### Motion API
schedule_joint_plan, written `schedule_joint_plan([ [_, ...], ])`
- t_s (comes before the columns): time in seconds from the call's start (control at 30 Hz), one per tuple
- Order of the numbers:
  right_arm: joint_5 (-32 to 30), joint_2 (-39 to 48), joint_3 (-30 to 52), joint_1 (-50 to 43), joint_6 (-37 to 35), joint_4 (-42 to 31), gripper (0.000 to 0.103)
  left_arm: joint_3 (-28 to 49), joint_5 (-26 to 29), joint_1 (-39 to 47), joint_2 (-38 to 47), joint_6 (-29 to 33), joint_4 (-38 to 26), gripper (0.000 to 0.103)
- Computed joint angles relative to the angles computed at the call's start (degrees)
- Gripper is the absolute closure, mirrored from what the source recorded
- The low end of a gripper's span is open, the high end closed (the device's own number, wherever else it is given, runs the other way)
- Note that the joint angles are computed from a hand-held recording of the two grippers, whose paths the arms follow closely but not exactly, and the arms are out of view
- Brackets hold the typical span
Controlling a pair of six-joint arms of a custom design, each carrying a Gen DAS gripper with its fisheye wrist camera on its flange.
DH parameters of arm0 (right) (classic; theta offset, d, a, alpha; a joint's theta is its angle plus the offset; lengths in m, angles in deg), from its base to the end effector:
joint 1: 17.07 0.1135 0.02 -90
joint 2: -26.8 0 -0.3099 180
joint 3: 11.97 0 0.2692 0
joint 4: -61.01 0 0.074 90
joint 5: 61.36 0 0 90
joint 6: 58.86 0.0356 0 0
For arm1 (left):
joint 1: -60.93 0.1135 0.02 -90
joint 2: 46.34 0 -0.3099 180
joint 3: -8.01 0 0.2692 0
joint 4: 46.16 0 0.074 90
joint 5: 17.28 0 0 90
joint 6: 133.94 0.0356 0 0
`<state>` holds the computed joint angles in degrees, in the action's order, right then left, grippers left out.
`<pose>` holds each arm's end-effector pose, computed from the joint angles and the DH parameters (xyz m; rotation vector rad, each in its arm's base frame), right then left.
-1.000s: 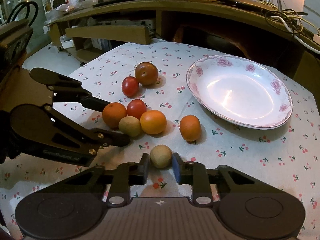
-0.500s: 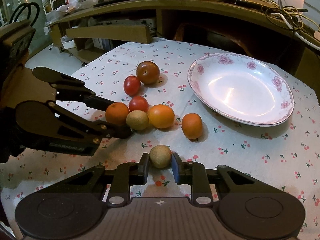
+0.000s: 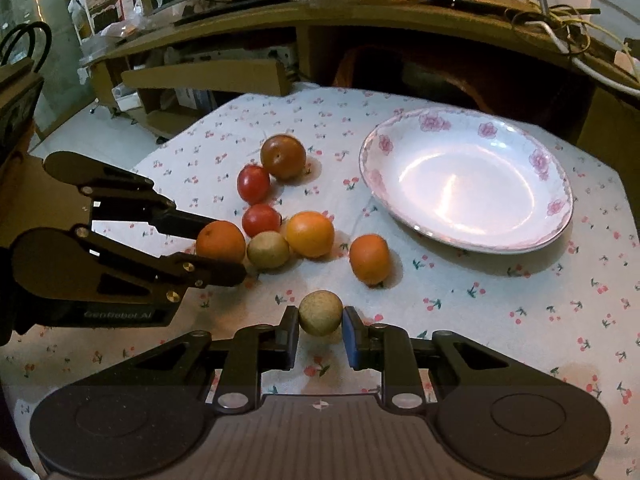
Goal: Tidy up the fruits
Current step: 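Carry both fruits over the flowered plate and open both tools to drop them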
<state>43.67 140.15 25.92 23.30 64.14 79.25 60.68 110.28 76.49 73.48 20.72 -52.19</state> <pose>0.2110 0.1673 0.0463 -0.0645 2.5267 0.1766 0.3027 0.0618 0.0364 1.1404 2.1973 -0.4075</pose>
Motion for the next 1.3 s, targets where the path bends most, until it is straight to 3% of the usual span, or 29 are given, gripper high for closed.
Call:
schedule_joint_plan([
  [0.33, 2.4, -3.7, -1.4, -3.0, -0.8, 0.8, 0.079, -0.7, 0.9, -6.6, -3.3, -8.4, 2.3, 0.064],
  [0.67, 3.7, -4.1, -1.3, -10.2, -4.1, 2.6, 0.079, 1.7, -1.5, -14.4, -2.4, -19.7, 8.0, 0.064],
  [1.3, 1.9, 1.0, 1.4, -16.1, -6.1, 4.6, 0.077, 5.3, -3.2, -16.9, 2.0, -23.3, 9.4, 0.064],
])
